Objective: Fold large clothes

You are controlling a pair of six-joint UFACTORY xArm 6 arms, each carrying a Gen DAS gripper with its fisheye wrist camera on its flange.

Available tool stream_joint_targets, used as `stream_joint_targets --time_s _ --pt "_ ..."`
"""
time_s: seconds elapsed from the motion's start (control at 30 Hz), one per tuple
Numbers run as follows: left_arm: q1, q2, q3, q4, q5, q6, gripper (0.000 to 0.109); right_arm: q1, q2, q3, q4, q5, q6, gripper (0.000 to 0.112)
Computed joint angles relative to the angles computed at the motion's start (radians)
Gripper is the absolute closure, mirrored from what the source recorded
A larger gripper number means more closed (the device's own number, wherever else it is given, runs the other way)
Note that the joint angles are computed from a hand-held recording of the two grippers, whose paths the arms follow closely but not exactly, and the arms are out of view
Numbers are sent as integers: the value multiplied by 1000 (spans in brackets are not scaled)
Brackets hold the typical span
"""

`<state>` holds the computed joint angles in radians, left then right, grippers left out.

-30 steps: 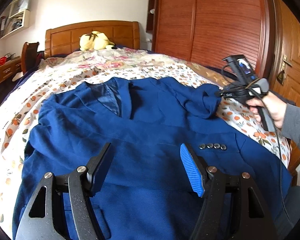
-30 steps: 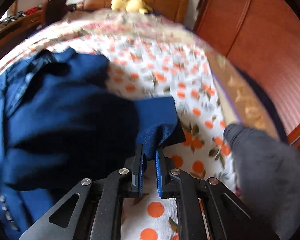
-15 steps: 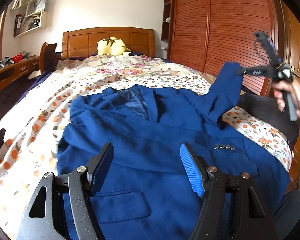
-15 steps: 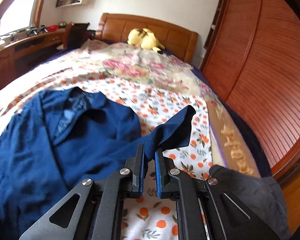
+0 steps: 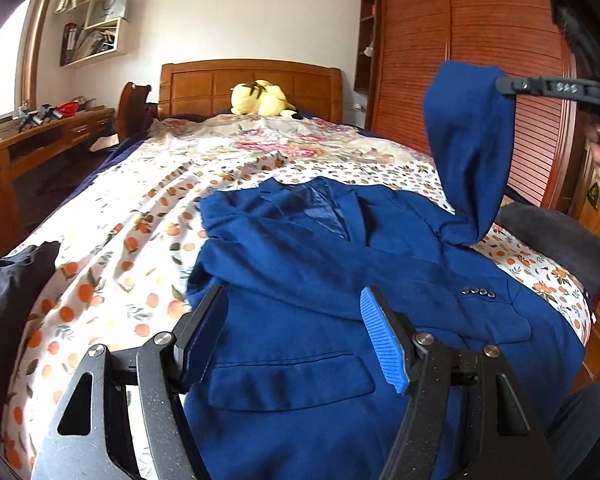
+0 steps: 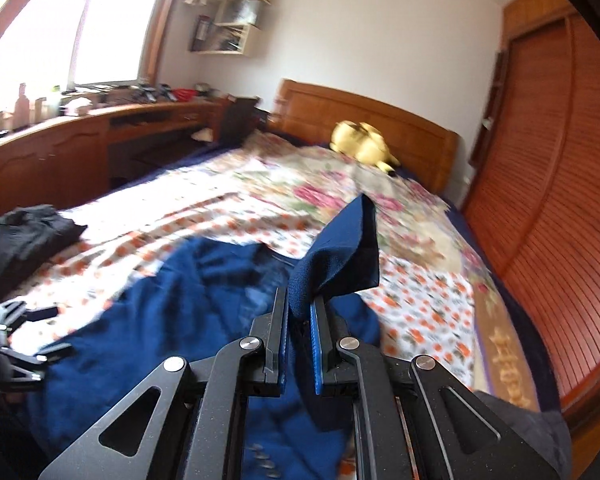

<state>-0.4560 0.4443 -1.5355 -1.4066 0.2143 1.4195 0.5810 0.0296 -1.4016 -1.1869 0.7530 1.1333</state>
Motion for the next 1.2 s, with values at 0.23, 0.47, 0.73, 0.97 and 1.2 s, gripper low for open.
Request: stream_joint_targets --time_s 0.23,0.47,0.73,0.97,1.2 --pt "18 -27 18 -30 -29 35 39 113 -55 62 56 -3 -2 103" --pt "37 -25 16 -19 -30 17 39 132 -126 212 190 -44 -9 103" --pt "32 -13 10 10 -30 -12 39 124 -156 301 309 -66 -53 99" --pt "22 -13 12 2 -33 2 39 96 -146 291 316 -114 -71 72" --pt "14 -11 15 39 -15 -36 39 62 -113 344 218 -166 54 72"
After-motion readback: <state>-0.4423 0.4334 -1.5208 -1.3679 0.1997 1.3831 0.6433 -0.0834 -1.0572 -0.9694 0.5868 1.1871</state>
